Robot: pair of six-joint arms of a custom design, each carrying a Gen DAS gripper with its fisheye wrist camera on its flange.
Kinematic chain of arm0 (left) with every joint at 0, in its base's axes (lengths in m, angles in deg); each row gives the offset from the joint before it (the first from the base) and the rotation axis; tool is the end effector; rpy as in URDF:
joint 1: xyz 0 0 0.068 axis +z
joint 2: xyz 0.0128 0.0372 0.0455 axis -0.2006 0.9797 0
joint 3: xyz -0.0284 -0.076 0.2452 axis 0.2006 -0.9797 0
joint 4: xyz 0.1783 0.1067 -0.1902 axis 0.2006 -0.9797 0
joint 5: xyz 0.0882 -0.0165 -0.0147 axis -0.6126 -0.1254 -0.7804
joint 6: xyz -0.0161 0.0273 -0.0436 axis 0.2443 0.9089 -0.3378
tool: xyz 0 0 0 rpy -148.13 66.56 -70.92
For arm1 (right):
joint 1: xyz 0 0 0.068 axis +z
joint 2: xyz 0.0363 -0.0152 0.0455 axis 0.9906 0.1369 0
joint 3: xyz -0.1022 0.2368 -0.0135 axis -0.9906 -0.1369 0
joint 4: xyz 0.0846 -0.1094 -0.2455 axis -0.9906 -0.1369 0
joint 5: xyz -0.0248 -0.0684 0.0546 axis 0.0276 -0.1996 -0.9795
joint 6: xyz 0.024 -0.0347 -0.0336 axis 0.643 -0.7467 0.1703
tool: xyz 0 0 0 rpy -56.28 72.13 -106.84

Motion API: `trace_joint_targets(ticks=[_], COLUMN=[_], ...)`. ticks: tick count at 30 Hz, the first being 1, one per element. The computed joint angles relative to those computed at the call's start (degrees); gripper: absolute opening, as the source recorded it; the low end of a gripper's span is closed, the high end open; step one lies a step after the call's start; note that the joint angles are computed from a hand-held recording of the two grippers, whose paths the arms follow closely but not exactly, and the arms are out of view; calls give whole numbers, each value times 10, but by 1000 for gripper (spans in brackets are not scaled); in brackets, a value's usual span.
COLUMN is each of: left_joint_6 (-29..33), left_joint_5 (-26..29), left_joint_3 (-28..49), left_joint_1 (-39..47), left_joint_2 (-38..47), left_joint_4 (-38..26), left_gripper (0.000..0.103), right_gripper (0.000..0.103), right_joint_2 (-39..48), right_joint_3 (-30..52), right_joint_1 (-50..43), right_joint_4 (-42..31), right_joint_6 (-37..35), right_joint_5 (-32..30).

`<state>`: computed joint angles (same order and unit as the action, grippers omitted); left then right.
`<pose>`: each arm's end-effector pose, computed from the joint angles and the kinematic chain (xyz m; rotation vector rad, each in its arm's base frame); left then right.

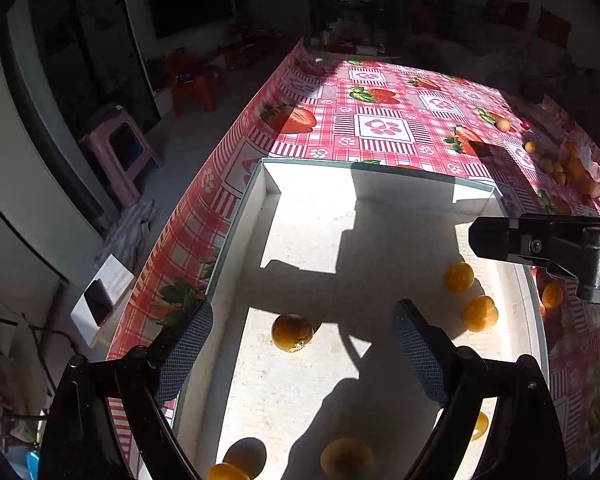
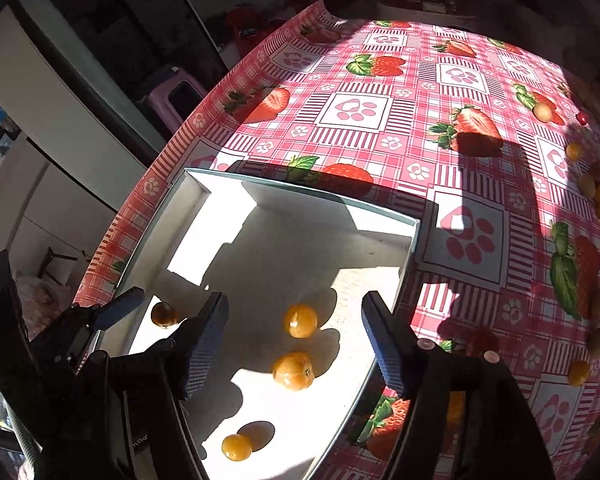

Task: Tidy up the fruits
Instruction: 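Open both grippers to release the tomatoes into the tray, then move both open grippers back toward the remaining tomatoes on the cloth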

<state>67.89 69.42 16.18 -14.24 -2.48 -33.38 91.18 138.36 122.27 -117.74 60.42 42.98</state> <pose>0.2772 -0.0204 0.1517 0.5932 2.4062 -0.1292 0.2562 0.2073 0.1900 0.3301 2.5921 0.3520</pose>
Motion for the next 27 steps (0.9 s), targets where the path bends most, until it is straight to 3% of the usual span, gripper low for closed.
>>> trace_joint_targets(ticks=[13,20,27], left_joint_6=[-21,-63,-121], left_joint_5=[-18,-47,-107], left_joint_3=[-25,-49,-61], left_joint_1=[-84,-199,-331], left_joint_2=[-101,-167,-166], left_joint_4=[-65,-95,-86], left_gripper=[92,92,92], right_gripper=[79,79,79], right_joint_2=[-212,-377,-549], right_joint_3=[-160,-268,-340], right_joint_1=[16,33,33], right_joint_4=[-57,-170,-313], right_joint_6=[72,147,200], right_joint_5=[37,72,99])
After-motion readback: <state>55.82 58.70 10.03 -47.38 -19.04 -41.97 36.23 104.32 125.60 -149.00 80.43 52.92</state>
